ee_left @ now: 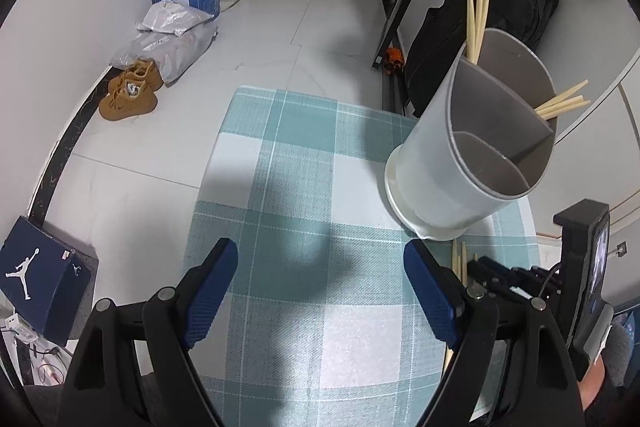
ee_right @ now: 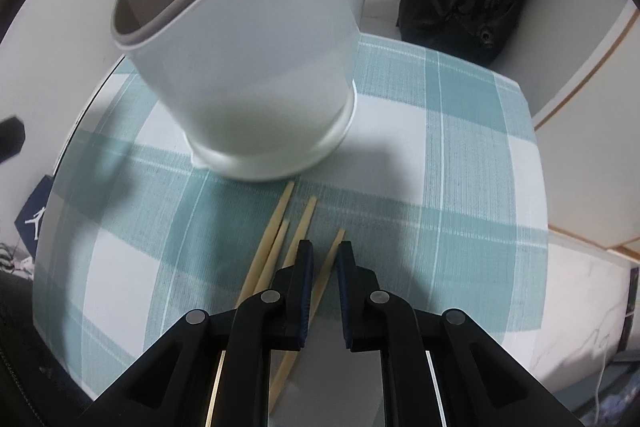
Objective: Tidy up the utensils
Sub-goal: 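Lower the right tool onto the chopsticks and grasp one chopstick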
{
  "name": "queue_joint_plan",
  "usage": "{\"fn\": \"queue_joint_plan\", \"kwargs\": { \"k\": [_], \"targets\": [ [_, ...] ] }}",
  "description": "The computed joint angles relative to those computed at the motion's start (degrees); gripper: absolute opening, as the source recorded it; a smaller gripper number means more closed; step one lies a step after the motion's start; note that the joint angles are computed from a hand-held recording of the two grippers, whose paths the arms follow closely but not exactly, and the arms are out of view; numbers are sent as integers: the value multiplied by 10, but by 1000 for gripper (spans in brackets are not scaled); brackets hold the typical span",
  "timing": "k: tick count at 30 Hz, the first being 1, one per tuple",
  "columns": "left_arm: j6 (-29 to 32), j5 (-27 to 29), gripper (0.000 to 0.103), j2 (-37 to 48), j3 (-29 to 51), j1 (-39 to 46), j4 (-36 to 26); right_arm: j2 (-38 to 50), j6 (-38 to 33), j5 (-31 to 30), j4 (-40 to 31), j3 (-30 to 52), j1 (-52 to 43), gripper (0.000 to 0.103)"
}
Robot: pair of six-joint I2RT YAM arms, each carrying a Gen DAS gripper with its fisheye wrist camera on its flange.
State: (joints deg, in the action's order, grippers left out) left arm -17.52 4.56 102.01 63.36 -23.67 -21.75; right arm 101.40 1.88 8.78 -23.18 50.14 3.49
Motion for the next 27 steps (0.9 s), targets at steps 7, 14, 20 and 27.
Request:
{"fn": "queue_joint_plan", "kwargs": {
  "k": [7,14,20,27],
  "targets": [
    [14,7,82,18,2,-18,-7,-36,-5,-28,43,-34,-21,3],
    [-3,67,82,53,14,-73,-23,-123,27,-163,42,-62,-125,3],
    [8,17,82,78,29,-121,-31,-178,60,-285,35,-87,-214,3],
    [9,-28,82,118,52,-148,-52,-177,99,-388,30,-99,-317,3]
  ]
}}
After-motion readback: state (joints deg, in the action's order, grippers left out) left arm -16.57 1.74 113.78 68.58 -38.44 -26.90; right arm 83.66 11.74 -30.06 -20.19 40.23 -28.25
